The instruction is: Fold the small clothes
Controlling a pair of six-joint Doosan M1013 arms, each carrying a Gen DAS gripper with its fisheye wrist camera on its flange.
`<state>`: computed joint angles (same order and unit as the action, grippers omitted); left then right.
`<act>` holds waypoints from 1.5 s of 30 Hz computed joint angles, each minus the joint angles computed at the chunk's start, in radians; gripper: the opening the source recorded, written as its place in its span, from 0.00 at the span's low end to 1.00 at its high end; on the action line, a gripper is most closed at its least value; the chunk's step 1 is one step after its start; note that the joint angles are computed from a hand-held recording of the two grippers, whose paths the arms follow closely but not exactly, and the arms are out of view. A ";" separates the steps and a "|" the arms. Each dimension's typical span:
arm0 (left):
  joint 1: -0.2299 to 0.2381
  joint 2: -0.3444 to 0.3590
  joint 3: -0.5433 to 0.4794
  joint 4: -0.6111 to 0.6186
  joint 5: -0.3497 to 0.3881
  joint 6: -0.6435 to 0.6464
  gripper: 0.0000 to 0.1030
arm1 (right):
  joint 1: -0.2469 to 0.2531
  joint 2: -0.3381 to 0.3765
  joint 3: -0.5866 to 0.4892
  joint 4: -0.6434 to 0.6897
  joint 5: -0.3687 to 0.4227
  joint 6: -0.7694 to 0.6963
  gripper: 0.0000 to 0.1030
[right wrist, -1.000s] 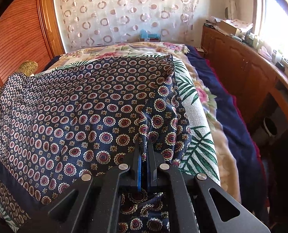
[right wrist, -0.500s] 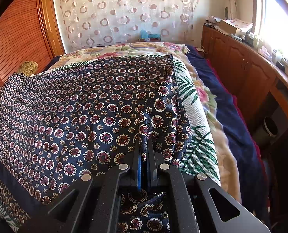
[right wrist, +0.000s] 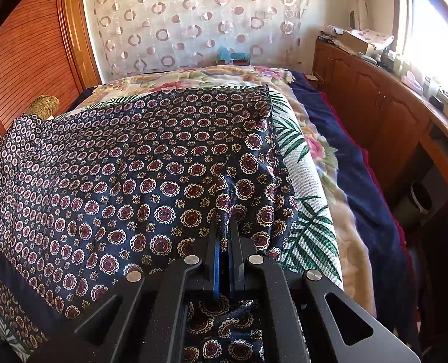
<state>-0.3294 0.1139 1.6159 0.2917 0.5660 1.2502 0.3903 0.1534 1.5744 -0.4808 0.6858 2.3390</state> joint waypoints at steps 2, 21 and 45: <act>0.005 -0.007 0.004 -0.046 -0.015 0.028 0.03 | 0.000 0.000 0.001 0.002 -0.002 0.001 0.03; -0.004 -0.093 0.070 -0.243 -0.161 0.125 0.02 | 0.005 -0.044 0.022 0.012 -0.067 -0.059 0.01; 0.065 -0.108 0.144 -0.289 -0.077 0.099 0.03 | 0.003 -0.162 0.153 0.024 -0.056 -0.023 0.01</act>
<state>-0.2643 0.0059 1.7598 0.0031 0.4892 1.3494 0.3937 -0.0089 1.7278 -0.4572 0.6294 2.3162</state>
